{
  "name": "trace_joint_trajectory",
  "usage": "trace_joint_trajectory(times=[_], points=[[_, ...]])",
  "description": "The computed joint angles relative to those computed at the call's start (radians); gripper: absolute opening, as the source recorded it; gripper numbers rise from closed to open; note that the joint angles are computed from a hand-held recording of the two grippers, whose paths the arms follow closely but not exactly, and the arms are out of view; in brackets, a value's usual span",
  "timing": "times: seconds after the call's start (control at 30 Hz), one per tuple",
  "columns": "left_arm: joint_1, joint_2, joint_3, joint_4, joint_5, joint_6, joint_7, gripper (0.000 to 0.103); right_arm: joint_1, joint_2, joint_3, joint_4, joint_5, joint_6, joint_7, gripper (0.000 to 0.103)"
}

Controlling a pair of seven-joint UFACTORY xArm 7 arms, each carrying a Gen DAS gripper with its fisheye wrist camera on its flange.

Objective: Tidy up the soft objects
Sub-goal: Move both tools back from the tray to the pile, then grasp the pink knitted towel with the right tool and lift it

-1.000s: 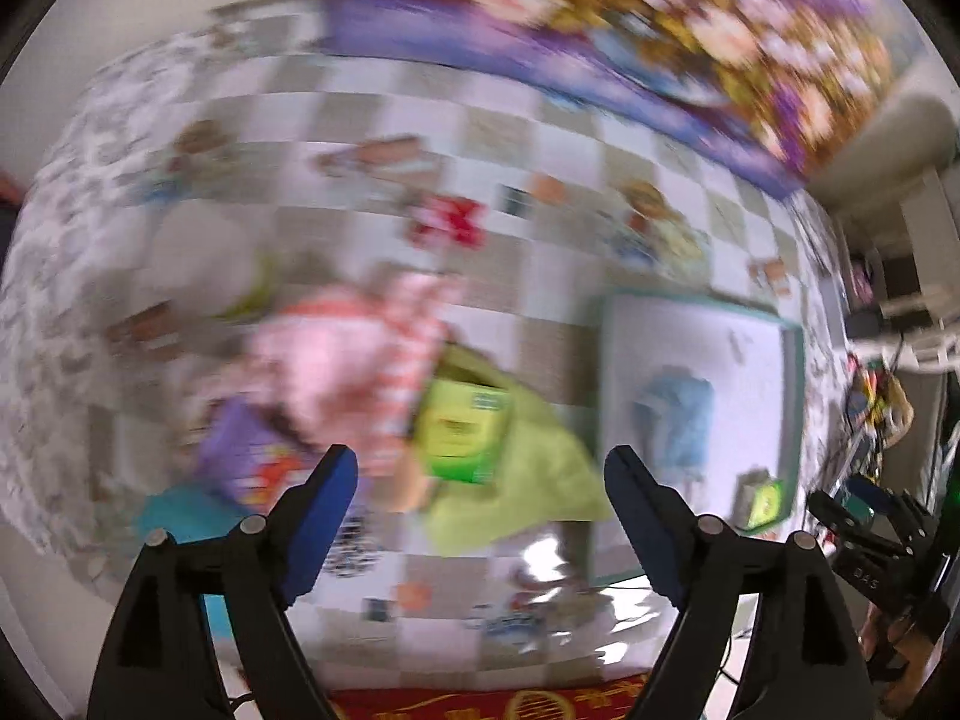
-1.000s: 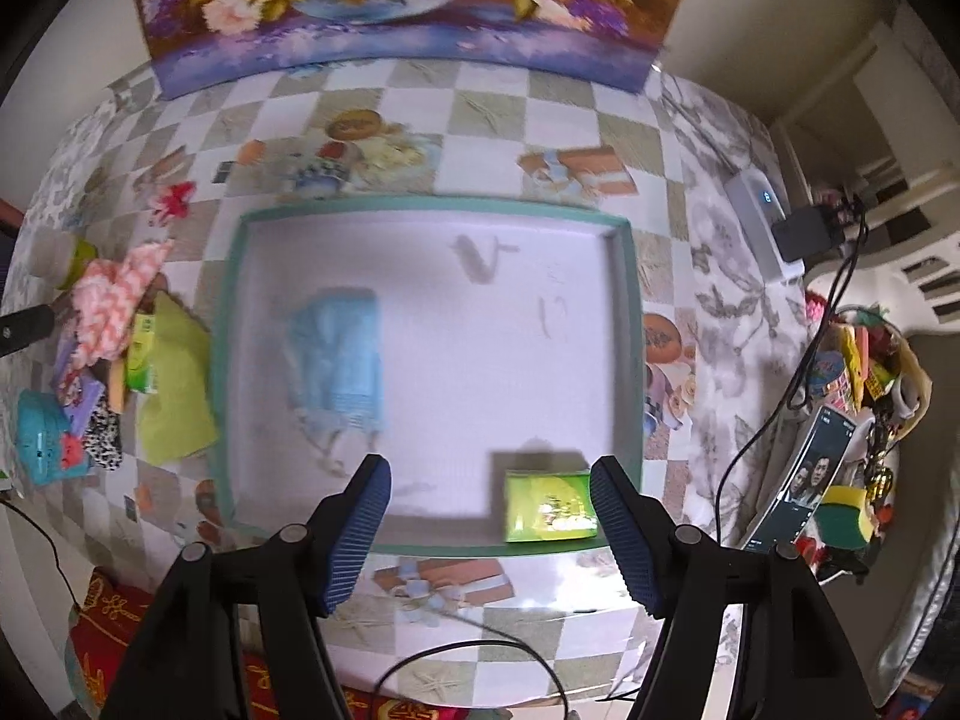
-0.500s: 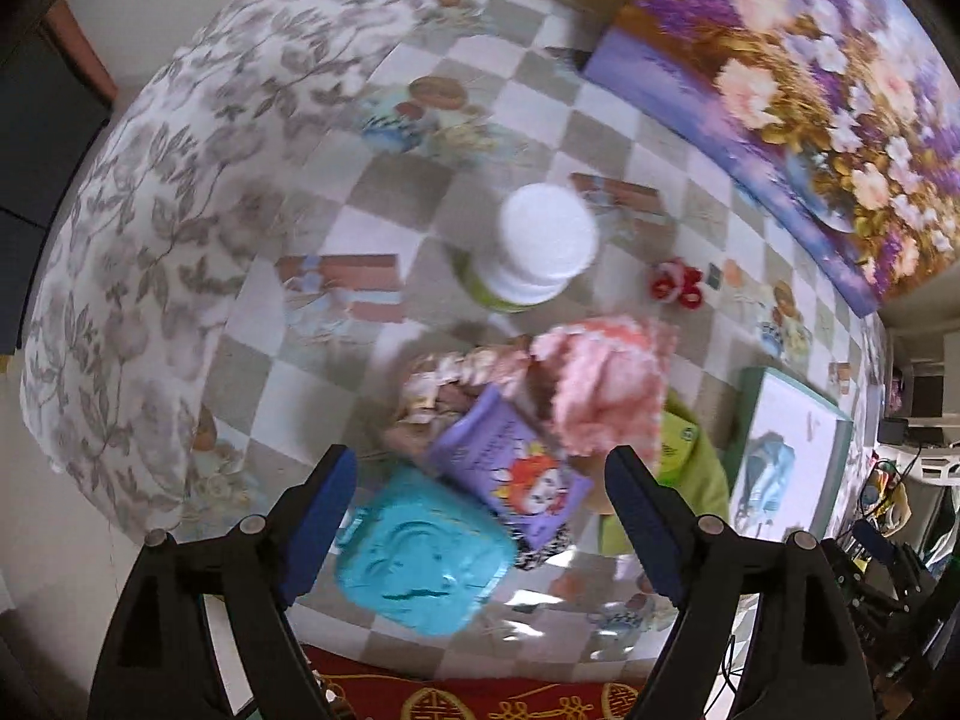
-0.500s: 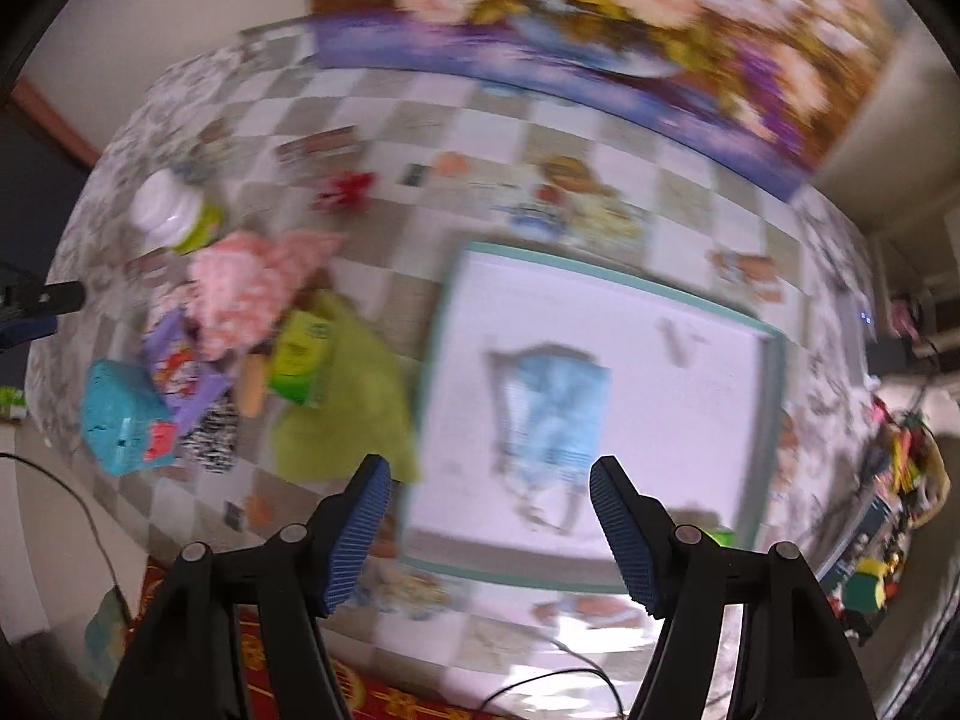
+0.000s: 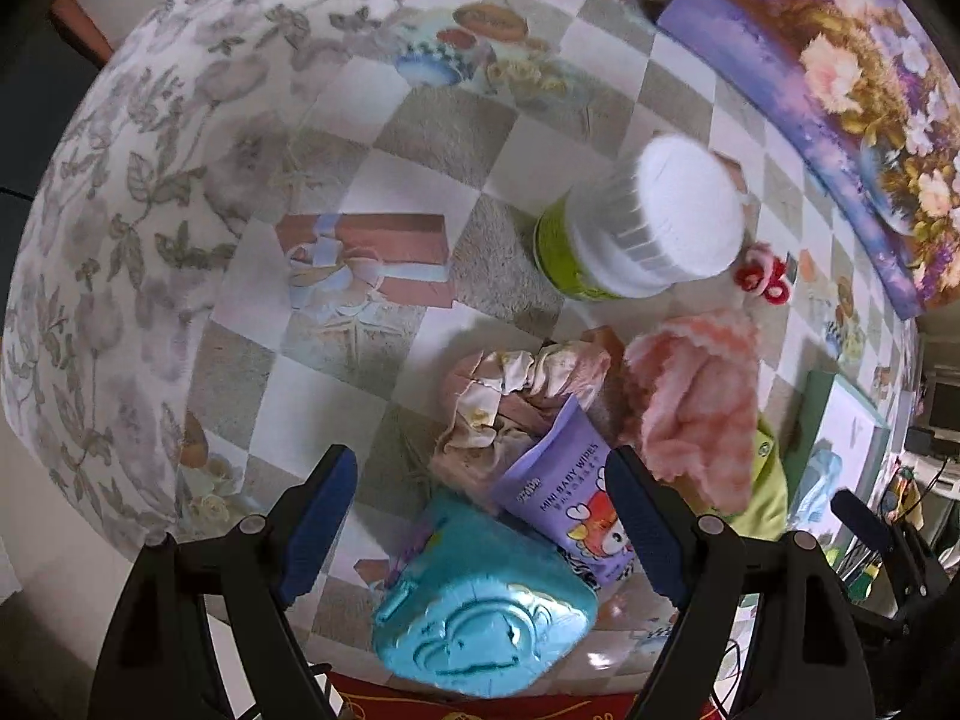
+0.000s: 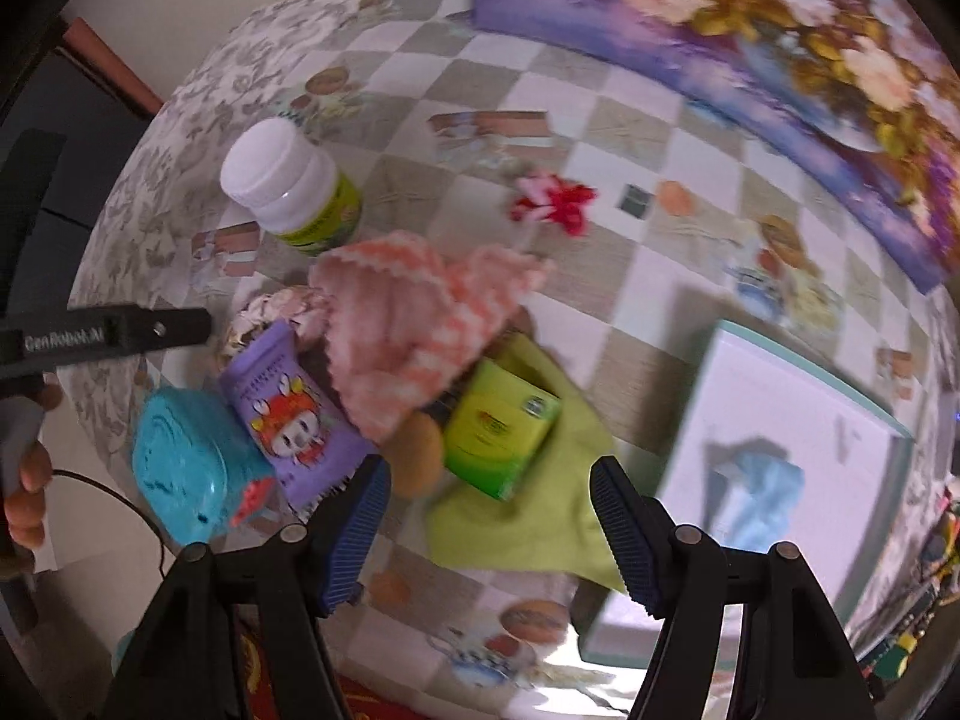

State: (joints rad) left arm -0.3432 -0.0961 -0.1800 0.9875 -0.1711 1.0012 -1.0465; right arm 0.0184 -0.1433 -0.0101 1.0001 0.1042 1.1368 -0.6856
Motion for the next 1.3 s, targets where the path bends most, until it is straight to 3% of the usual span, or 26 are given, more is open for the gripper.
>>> trace_joint_trajectory(times=[0.7,1.07,1.3], points=[[0.043,0.145,0.034,0.018,-0.058,-0.097,0.106,0.085,0.048,0.204,0.051,0.022,0.038,-0.161,0.074,0.071],[0.036,0.110,0.025,-0.016,-0.070,-0.105,0.104,0.085,0.062,0.172,0.061,-0.040,0.063,-0.217,0.017,0.020],[0.025,0.091,0.018,0.009,-0.059,-0.065,0.086,0.085,0.057,0.121,0.046,-0.041,0.085,-0.185,-0.026,0.015]])
